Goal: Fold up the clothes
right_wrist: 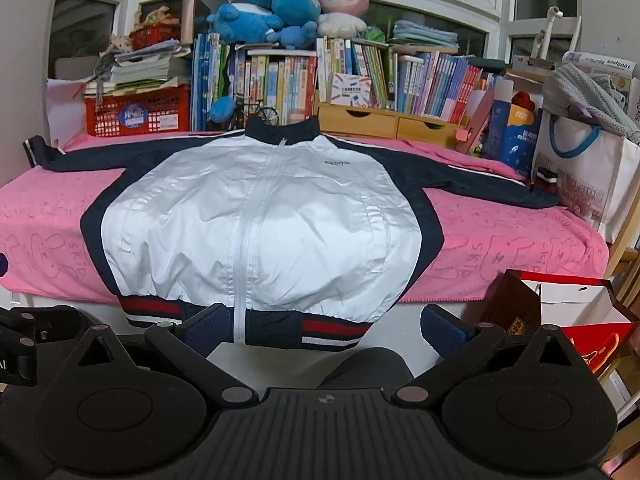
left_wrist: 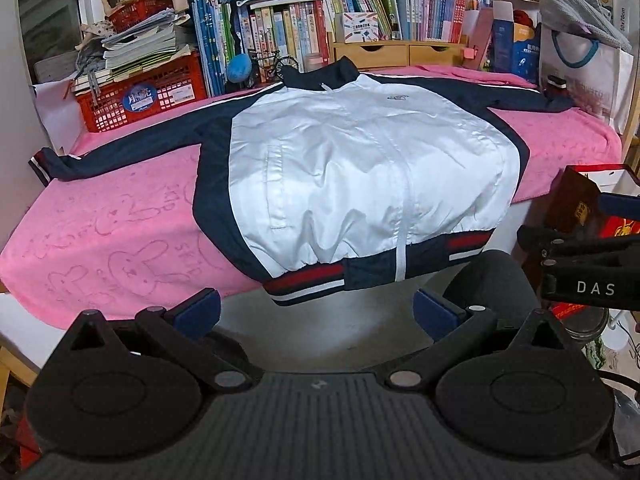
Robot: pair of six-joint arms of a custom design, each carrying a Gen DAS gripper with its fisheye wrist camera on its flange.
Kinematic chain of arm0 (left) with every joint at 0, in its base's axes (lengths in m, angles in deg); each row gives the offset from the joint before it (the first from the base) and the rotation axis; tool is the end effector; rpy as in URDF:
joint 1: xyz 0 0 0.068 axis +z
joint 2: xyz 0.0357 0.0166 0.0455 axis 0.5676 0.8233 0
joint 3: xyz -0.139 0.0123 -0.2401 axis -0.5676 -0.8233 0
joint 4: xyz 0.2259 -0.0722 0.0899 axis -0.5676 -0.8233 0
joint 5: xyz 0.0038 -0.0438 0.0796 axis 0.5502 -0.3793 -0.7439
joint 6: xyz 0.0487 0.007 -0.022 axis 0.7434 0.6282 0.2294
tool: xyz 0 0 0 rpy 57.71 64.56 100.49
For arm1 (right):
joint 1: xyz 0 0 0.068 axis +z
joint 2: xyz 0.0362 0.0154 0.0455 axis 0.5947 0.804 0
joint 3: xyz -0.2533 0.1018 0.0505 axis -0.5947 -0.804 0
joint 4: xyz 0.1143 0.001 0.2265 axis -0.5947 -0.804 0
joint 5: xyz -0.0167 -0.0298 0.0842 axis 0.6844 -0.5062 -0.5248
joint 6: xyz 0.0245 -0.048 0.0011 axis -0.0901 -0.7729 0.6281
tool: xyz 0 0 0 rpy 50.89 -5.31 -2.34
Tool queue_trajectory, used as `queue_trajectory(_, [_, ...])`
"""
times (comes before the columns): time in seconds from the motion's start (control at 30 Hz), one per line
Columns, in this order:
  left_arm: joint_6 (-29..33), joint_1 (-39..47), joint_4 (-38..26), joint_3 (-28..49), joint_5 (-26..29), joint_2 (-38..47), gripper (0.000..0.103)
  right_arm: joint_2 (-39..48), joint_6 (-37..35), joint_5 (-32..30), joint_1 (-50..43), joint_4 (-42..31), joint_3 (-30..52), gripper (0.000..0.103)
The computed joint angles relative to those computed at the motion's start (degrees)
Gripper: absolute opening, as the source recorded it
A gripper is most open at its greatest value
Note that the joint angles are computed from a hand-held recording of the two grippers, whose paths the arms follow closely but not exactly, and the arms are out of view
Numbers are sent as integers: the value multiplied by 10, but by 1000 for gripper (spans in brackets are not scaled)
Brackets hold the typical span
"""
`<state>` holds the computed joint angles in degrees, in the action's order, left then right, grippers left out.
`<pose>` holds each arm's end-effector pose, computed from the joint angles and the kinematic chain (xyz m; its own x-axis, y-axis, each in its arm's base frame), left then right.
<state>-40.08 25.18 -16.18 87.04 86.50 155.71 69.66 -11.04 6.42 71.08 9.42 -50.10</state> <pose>0.2720 -0.0552 0.1300 -0.4872 0.4443 -0.7518 0.5878 0.8035 0.0939 0.1689 0.0840 0.1104 -0.5046 0.1462 -0.8509 0.4077 0.9091 -0.0856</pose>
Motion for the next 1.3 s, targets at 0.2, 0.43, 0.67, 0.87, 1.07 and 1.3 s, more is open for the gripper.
queue_trajectory(0.2, [-3,-24,-12,25,-11,26,103,22,-32,-28,-27,35,4,103])
queue_trajectory(0.43, [-30,-57,-61,131,-28,87,103,54,-134,-99,-141,117,18,103])
queue_trajectory(0.67, [-57,-67,-70,255,-44,152,103,113,-303,-176,-348,380,-11,103])
queue_trajectory(0.87, [-111,-87,-110,420,-80,262,103,248,-391,-335,-632,521,111,103])
queue_trajectory(1.07, [-142,-124,-212,626,-168,398,103,408,-394,-396,-776,344,430,103])
queue_trajectory(1.3, [-151,-149,-307,783,-226,503,103,633,-382,-360,-804,61,846,102])
